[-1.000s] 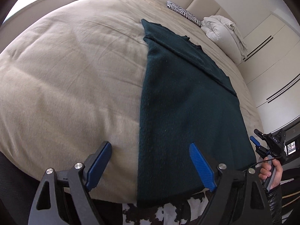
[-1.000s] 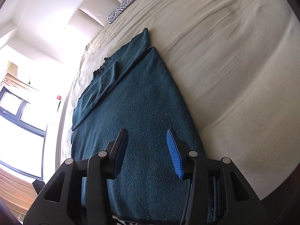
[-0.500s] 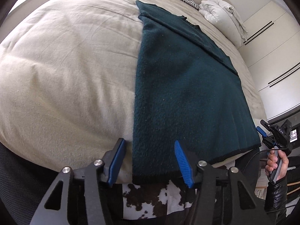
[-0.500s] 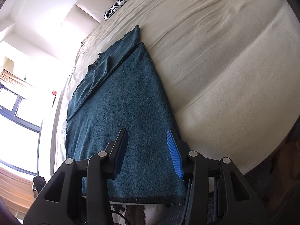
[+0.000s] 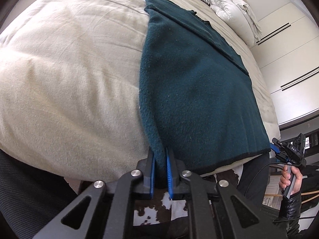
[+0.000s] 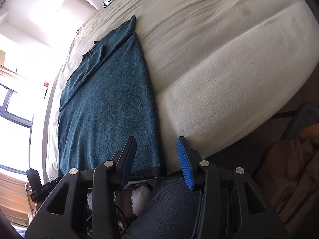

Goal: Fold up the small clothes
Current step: 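Grasp the sweater hem with both grippers and lift it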

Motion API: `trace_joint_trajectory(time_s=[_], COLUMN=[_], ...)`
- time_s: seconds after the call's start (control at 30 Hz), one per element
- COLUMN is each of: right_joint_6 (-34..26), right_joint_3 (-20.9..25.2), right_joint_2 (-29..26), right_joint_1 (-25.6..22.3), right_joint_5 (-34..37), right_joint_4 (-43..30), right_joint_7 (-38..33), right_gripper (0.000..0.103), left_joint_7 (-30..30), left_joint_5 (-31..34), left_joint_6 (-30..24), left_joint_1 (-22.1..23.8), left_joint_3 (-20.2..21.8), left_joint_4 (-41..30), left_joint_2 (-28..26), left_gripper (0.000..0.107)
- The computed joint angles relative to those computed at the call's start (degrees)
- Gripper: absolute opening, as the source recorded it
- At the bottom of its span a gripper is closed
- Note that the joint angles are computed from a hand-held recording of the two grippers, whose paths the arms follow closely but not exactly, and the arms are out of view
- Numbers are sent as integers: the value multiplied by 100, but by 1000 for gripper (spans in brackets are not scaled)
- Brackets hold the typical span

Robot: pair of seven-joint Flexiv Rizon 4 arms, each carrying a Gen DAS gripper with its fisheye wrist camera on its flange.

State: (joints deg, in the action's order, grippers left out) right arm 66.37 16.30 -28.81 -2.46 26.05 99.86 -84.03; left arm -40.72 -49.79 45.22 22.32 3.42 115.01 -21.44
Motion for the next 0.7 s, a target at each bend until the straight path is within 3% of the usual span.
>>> trace_joint_trajectory(time_s=[0.2,0.37,0.47,0.53,0.7], right_joint_6=[-887,-1097,-1163,-1106,-962], right_joint_3=[50,37,-26,-42,48], right_joint_2=[-56,-116,-133,-139,-101], right_joint_1=[-130,-182,-120,-88,-113], right_joint_5=[151,543,573,623,793], right_joint_4=[-272,-419,-430,-408,-429], right_joint_7=[-92,-239,-259,-273,-541], right_gripper=[41,39,26,11,7], left_joint_7=[11,63,80,100,173], left_joint_5=[-38,-75,-73,-107,-352], left_joint_6=[-38,-159,-214,-250,-479], left_joint_1=[11,63,85,96,188], left_joint_3=[-13,9,26,23,13], left_joint_4=[-1,-21,-42,-42,-92], left_joint_2=[8,20,20,33,66], left_gripper=[9,8,8,7,7])
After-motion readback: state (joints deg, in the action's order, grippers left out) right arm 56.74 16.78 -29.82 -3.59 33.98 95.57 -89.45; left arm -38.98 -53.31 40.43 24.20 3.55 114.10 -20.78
